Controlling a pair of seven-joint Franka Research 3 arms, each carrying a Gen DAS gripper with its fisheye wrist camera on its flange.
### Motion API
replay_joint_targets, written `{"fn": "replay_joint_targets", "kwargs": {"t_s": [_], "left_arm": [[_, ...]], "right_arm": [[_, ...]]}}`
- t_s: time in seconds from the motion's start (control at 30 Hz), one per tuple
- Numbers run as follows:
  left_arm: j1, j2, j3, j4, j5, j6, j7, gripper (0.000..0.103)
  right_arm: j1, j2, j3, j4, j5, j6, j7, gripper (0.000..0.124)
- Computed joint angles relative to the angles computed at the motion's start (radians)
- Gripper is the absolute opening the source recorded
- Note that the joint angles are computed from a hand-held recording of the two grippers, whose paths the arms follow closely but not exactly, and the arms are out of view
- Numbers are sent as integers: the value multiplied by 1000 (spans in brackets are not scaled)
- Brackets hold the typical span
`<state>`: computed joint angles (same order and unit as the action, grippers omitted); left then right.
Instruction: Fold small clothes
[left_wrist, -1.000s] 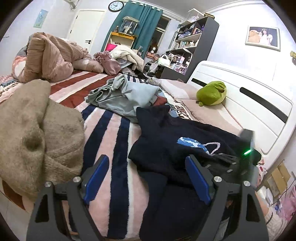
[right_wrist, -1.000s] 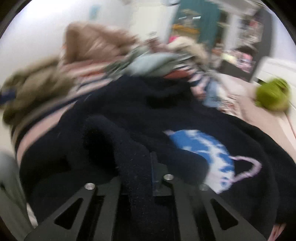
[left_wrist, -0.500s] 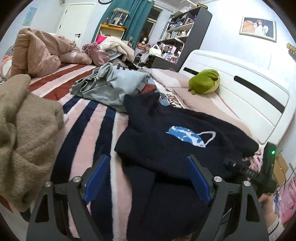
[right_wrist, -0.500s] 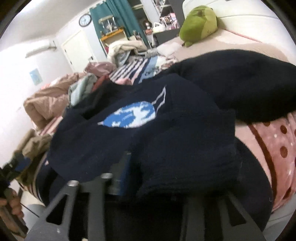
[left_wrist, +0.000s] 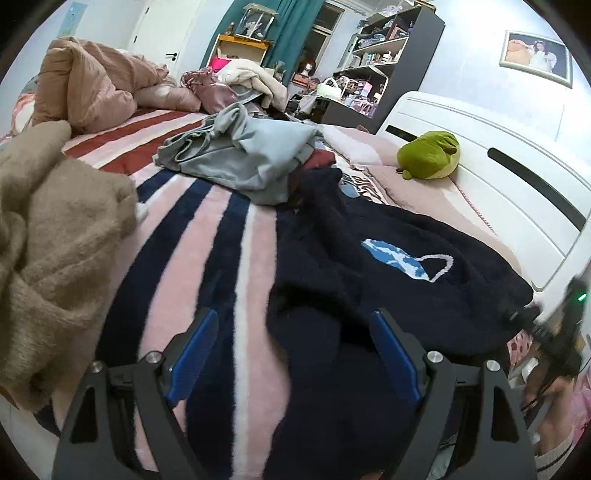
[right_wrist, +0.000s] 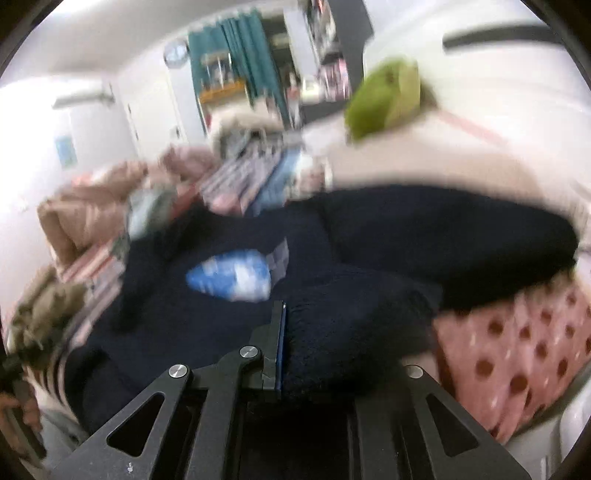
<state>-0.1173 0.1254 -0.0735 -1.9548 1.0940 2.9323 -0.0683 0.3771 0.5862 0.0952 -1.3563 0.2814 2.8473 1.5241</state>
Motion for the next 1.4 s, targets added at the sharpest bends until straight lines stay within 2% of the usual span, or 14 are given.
{"fn": "replay_joint_targets", "kwargs": {"t_s": [0.13,0.27,0.33,0.53,0.63,0.73,0.9,1.0,1.07,1.1,1.13,1.17,1.27,1.4], "left_arm": [[-18,1,-12,32,-3,-61,32,82],[-46,6,-19,77,86,-156,-16,82],[-61,12,-26,103,135,-195,-40,87],[-118,58,-59,216,146,-358,46,101],[-127,77,-53,255,125,-322,52,101],[-137,90,-43,281,121,-282,30,101],[-161,117,-35,326,93,-307,74,101],[-171,120,-30,333,78,-313,92,101],[-176,119,-26,332,79,-316,95,101],[-178,117,-24,331,83,-320,93,101],[-179,116,-22,331,86,-322,89,101],[-179,115,-21,329,89,-322,83,101],[-176,109,-17,320,105,-311,53,101],[-168,105,-18,313,107,-304,48,101]], "right_arm": [[-69,-12,76,-43,98,18,-62,21],[-102,-59,95,-111,157,63,-127,40],[-107,-80,81,-136,165,72,-137,51],[-233,-96,168,-163,337,96,-282,65],[-261,-73,160,-119,392,55,-305,69],[-237,-33,84,-49,353,-11,-235,74],[-296,137,114,202,404,-198,-195,77],[-283,213,102,311,390,-194,-176,77],[-274,244,98,356,376,-163,-167,73],[-271,243,96,350,370,-144,-162,64],[-260,237,79,340,353,-118,-144,39],[-258,227,79,323,347,-95,-141,24],[-267,197,100,265,355,-16,-154,9],[-248,130,93,163,330,141,-184,4]]}}
